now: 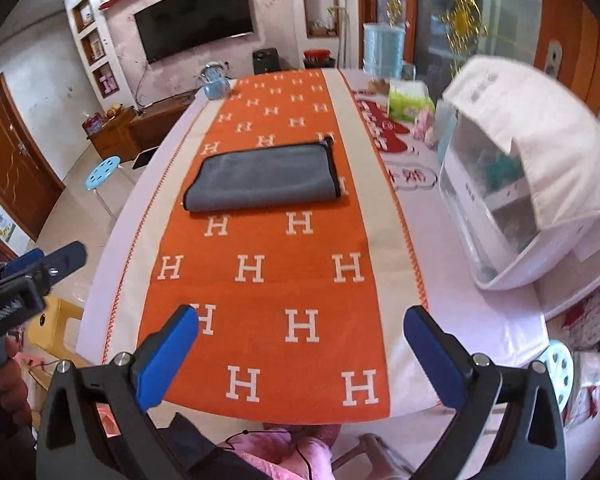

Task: Fold towel

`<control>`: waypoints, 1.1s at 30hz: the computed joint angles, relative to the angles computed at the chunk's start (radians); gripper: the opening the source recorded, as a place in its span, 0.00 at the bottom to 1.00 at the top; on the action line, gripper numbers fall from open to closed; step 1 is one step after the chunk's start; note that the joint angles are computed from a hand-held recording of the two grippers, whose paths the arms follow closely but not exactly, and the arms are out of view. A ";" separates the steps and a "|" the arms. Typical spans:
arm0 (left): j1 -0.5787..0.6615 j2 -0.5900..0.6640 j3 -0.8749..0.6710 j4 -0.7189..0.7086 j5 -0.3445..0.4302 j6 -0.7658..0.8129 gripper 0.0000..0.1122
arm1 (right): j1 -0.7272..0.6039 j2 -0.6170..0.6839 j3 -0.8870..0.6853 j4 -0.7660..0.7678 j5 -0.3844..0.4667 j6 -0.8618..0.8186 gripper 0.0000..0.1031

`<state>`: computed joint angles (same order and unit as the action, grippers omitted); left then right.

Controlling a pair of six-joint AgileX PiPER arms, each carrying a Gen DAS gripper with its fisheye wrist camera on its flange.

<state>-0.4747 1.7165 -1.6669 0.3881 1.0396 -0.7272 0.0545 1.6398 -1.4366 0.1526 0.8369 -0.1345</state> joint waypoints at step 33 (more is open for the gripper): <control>-0.146 0.004 -0.015 0.200 0.058 -0.181 0.91 | -0.023 -0.051 0.051 0.095 -0.008 -0.072 1.00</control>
